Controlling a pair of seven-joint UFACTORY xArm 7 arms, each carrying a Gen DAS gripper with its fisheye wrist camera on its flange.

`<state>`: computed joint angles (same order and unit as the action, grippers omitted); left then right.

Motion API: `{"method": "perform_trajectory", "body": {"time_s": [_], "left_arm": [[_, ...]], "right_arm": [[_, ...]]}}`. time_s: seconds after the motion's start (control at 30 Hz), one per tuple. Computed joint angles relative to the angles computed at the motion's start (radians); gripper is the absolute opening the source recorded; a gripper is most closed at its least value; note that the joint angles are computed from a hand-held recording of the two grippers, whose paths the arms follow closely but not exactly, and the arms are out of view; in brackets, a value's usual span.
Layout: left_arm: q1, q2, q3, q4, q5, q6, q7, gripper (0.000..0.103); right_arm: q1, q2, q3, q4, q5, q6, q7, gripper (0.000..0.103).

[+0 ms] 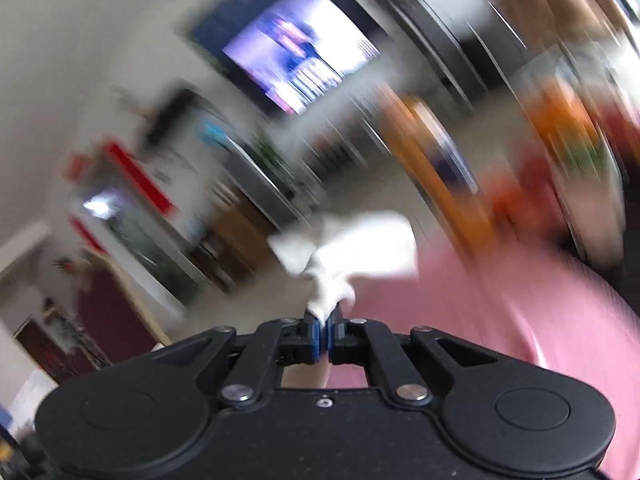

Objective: Fold clothes
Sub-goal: 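Lift the sweatshirt high with both tools and shake it open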

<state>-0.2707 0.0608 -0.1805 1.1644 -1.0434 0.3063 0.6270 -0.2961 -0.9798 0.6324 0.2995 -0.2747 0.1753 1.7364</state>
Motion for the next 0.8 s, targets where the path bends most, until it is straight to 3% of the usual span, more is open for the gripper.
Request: {"method": "perform_trajectory", "body": {"time_s": [0.07, 0.13, 0.17, 0.23, 0.37, 0.47, 0.63, 0.73, 0.8], "left_arm": [[-0.002, 0.038, 0.011, -0.057, 0.078, -0.013, -0.119, 0.000], [-0.001, 0.080, 0.035, -0.053, 0.252, 0.023, -0.310, 0.000], [-0.010, 0.097, 0.053, -0.038, 0.304, 0.052, -0.365, 0.000], [0.017, 0.109, 0.029, -0.015, 0.376, 0.049, -0.405, 0.000], [0.062, 0.096, -0.010, -0.002, 0.347, 0.044, -0.358, 0.000], [0.087, -0.019, -0.020, -0.084, 0.179, 0.045, -0.217, 0.000], [0.035, -0.092, 0.022, -0.112, -0.012, 0.006, -0.056, 0.000], [-0.007, -0.136, 0.067, -0.150, 0.025, -0.024, -0.041, 0.000], [0.012, -0.152, 0.059, -0.178, 0.177, 0.004, -0.130, 0.000]], "right_arm": [[0.033, 0.060, 0.060, -0.069, 0.048, -0.030, 0.093, 0.004], [0.061, 0.139, 0.095, -0.099, 0.066, -0.042, 0.155, 0.004], [0.085, 0.194, 0.083, -0.097, 0.076, -0.040, 0.172, 0.004], [0.130, 0.282, 0.048, -0.085, 0.068, -0.050, 0.165, 0.004], [0.168, 0.241, 0.025, -0.032, 0.009, 0.061, 0.151, 0.004], [0.215, 0.165, -0.012, -0.012, -0.008, 0.131, 0.165, 0.004], [0.266, 0.062, -0.085, 0.018, -0.040, 0.227, 0.124, 0.000], [0.319, 0.033, -0.077, 0.038, -0.035, 0.302, 0.108, 0.000], [0.349, 0.048, -0.073, 0.045, -0.026, 0.326, 0.107, 0.000]]}}
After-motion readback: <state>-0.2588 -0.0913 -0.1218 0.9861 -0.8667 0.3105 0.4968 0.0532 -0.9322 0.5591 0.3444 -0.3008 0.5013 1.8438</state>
